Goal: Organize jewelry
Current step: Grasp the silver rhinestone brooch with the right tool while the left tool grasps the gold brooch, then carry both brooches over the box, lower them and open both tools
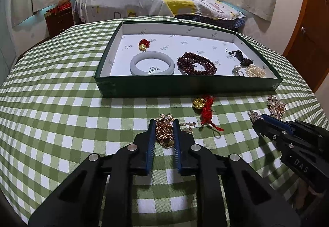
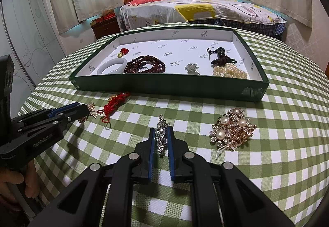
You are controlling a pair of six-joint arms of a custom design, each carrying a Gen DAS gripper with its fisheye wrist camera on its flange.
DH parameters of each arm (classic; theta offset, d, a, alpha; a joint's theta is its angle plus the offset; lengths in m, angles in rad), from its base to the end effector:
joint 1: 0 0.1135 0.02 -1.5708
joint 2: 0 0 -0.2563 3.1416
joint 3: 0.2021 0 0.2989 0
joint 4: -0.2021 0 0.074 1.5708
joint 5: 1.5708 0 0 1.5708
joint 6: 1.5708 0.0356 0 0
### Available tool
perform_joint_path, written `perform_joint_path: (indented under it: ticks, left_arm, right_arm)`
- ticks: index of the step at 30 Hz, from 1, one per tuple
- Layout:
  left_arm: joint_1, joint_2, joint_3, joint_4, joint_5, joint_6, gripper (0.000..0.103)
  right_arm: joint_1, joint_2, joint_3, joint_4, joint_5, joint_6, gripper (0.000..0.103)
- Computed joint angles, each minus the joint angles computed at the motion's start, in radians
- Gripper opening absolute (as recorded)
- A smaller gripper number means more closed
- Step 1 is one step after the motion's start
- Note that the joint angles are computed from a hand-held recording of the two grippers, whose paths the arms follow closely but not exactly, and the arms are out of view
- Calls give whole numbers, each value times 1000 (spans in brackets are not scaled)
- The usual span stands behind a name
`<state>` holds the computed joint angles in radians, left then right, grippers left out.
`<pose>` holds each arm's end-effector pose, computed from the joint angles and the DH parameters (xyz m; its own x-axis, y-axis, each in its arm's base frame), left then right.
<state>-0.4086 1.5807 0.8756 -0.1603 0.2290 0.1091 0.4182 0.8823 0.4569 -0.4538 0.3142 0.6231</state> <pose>0.3224 -0.1484 0.1430 -0.6377 0.3917 -0.6633 0.5950 0.7973 -0.1012 0.2032 0.0782 0.1621 -0.6919 0.2999 -0.6568 0.2434 0.9533 0.1789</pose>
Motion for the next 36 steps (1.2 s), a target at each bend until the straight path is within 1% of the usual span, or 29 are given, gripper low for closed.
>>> perform_joint_path:
  ticks: [15,36]
  left_arm:
    - [14,-66,-23,-9,-11,3,15]
    - [36,-218,-61,-36,18,-1,15]
  right_arm:
    - [9,-24,-7,-7,13,12,12]
    - [98,-110,45,-107,125,36,12]
